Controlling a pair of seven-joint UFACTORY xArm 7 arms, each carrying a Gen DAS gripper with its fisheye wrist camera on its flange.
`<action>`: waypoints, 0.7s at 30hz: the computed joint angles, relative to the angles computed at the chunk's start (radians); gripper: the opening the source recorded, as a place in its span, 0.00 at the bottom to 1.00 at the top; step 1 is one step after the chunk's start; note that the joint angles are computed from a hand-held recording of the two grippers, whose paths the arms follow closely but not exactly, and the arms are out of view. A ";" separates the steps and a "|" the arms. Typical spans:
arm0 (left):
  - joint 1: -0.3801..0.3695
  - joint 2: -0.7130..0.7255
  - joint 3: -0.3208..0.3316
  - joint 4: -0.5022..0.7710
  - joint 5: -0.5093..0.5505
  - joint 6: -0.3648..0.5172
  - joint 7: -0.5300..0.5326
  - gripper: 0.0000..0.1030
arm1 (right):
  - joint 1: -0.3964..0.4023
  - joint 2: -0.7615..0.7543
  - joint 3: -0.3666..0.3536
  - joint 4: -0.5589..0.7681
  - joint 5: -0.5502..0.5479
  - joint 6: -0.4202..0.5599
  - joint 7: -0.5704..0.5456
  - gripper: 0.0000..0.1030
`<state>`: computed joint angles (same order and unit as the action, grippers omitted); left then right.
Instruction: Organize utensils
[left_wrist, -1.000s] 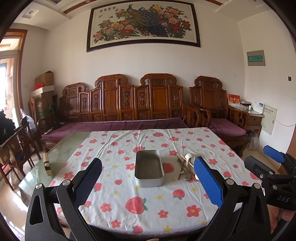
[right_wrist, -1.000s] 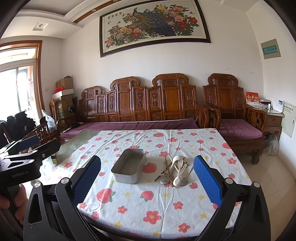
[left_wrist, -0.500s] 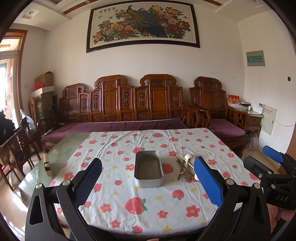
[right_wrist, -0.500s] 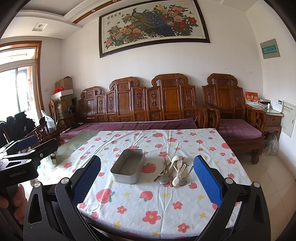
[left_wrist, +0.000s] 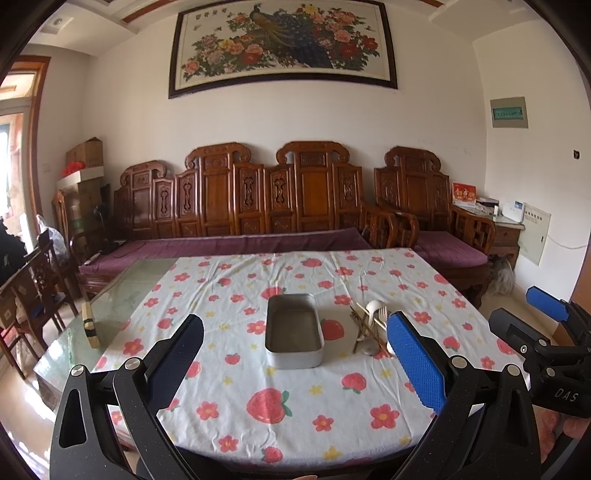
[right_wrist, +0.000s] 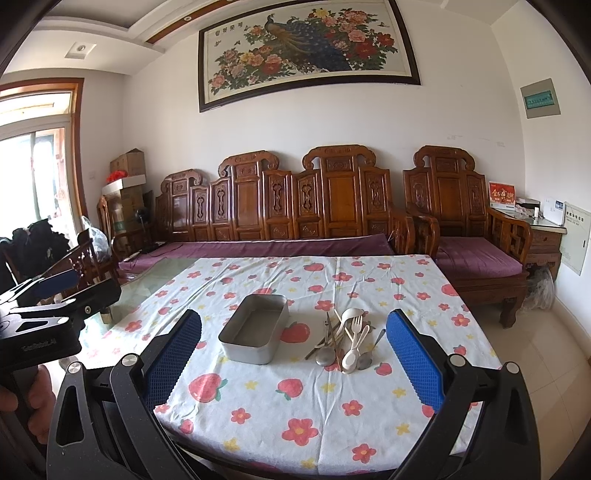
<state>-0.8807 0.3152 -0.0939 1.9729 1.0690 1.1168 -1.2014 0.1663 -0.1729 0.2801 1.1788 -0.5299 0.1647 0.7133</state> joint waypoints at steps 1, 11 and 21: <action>0.007 0.005 -0.002 0.004 -0.016 -0.004 0.012 0.94 | 0.007 0.005 -0.007 0.003 0.013 0.004 -0.015 0.97; 0.068 0.000 -0.005 -0.073 -0.110 -0.079 0.025 0.94 | 0.004 0.053 -0.023 0.000 -0.015 0.012 0.000 0.96; 0.107 0.083 0.021 -0.033 -0.211 -0.145 0.094 0.94 | 0.065 0.174 -0.113 0.072 0.027 0.010 -0.107 0.86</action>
